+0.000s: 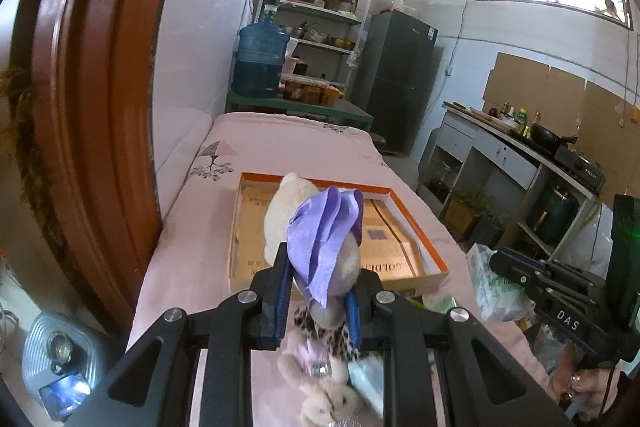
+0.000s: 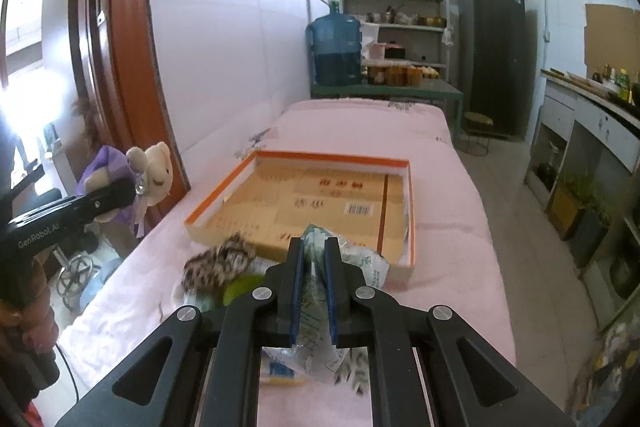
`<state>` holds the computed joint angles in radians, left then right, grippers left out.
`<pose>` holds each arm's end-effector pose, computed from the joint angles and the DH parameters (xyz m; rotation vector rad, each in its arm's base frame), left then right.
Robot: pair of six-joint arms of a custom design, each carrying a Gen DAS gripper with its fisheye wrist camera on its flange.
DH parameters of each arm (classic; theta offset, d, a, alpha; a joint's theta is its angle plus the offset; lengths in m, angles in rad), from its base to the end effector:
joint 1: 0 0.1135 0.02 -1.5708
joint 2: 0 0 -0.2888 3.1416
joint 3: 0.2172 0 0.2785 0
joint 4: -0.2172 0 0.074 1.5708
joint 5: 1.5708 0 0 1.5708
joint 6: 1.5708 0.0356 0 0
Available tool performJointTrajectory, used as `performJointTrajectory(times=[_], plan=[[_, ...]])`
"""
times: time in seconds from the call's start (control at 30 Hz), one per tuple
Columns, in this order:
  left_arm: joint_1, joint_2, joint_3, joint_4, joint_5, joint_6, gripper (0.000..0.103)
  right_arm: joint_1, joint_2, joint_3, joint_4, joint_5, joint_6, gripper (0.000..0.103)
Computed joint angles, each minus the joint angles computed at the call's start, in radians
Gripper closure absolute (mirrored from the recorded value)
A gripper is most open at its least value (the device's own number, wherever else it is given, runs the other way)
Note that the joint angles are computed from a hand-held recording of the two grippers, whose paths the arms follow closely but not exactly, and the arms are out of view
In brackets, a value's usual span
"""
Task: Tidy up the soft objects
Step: 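Carry the teddy bear with the left gripper while the right gripper carries the tissue pack into the box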
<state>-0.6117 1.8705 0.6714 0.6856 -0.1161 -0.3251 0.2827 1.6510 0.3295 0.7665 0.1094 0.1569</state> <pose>0.2932 -0.2006 0.1041 0.2305 2.0993 -0.4471 0.2521 0.0692 0.0950 -0.0689 2.1243 0.1443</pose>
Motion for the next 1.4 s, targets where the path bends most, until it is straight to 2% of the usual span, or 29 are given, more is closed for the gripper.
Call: performJointTrajectory(times=[0.33, 0.83, 1.17, 1.4], plan=[[0.049, 0.095, 0.210, -0.127, 0.038, 0.053, 0.080, -0.091, 0.067, 0.194, -0.076, -0.094, -0.084, 0.093], [0.110, 0.364, 0.614, -0.331, 0.180, 0.093, 0.080, -0.206, 0.350, 0.601, -0.281, -0.283, -0.087, 0.093], [0.125, 0.527, 0.860, -0.511, 0.178, 0.091, 0.080, -0.211, 0.557, 0.845, -0.412, -0.288, -0.108, 0.093], [0.141, 0.605, 0.961, -0.584, 0.187, 0.084, 0.080, -0.214, 0.639, 0.952, -0.482, -0.304, -0.103, 0.093]])
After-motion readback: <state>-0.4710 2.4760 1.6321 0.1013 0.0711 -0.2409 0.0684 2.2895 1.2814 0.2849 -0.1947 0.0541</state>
